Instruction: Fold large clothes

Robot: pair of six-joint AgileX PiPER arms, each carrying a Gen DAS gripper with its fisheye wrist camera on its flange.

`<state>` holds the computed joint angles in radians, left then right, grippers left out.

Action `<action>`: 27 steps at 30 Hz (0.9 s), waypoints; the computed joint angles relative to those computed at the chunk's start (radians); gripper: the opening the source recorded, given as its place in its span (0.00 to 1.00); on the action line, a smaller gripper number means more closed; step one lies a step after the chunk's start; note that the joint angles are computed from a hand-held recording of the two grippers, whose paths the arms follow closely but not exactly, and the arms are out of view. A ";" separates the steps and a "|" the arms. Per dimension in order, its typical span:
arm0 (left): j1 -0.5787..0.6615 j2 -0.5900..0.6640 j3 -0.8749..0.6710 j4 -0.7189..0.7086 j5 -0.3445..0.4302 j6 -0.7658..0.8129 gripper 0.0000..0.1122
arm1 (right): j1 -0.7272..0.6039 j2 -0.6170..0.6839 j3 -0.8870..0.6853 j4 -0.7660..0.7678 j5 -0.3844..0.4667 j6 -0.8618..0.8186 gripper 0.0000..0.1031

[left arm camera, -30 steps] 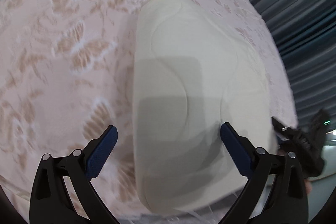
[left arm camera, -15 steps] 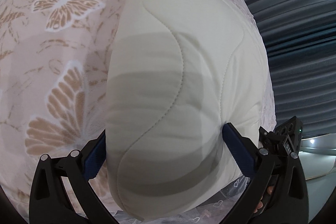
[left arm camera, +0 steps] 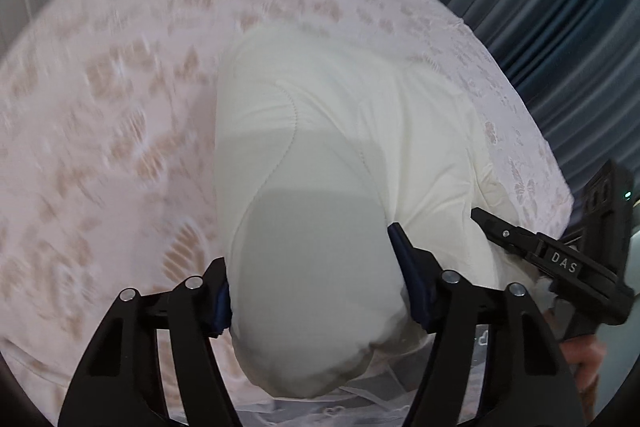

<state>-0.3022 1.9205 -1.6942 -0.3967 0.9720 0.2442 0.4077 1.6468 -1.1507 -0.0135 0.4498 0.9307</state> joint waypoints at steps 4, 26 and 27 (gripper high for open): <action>0.036 -0.039 -0.029 0.005 0.012 0.041 0.55 | 0.063 -0.006 -0.087 -0.177 0.091 0.121 0.32; 0.328 -0.240 -0.041 -0.175 -0.035 0.347 0.52 | 0.348 0.241 -0.773 -0.581 0.474 0.152 0.31; 0.345 -0.232 -0.069 -0.193 -0.032 0.364 0.52 | 0.353 0.261 -0.820 -0.586 0.492 0.135 0.31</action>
